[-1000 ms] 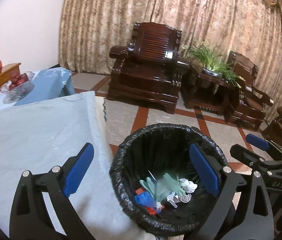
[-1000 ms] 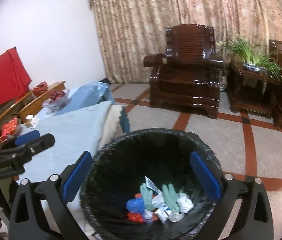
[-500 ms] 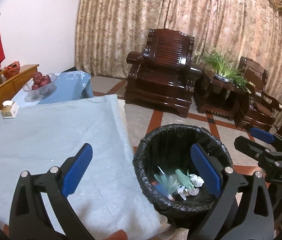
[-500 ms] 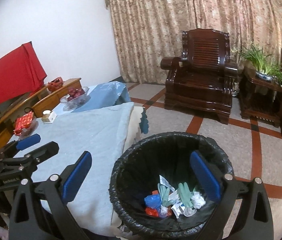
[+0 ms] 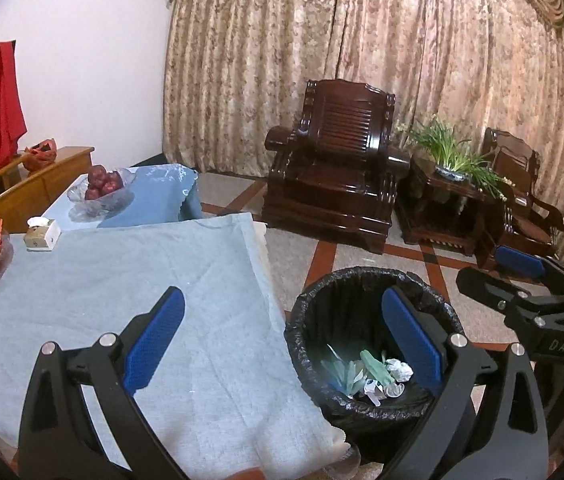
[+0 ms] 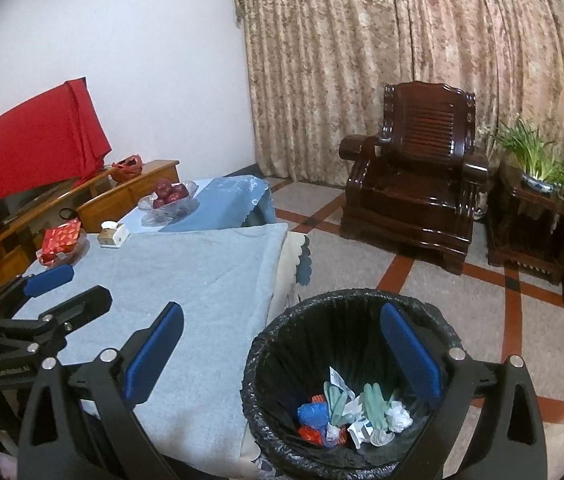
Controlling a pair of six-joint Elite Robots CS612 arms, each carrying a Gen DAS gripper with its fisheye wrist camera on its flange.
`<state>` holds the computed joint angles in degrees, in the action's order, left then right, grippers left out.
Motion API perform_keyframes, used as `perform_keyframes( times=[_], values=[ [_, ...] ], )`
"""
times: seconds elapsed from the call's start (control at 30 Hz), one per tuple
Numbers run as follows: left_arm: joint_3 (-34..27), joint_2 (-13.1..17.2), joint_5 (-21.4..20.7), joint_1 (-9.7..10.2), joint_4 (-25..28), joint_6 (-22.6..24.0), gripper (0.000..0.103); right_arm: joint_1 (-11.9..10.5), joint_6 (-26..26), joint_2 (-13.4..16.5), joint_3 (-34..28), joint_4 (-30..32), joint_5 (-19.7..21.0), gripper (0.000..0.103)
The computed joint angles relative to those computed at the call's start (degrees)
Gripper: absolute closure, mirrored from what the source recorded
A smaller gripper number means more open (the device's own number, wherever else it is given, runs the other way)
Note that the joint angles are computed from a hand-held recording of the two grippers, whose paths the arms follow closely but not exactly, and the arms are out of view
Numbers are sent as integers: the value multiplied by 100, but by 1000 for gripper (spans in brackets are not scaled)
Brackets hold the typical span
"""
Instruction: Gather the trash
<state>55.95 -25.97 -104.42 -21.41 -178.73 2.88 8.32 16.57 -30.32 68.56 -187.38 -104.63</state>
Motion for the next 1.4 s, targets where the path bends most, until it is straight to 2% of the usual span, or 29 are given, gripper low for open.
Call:
perform_keyframes(
  times=[0.43, 1.4],
  values=[
    [132, -64, 36, 39, -191, -96, 6, 32, -88, 9, -38, -51, -7, 6],
    [105, -45, 29, 53, -192, -83, 6, 56, -123, 20, -111, -14, -10, 6]
  ],
)
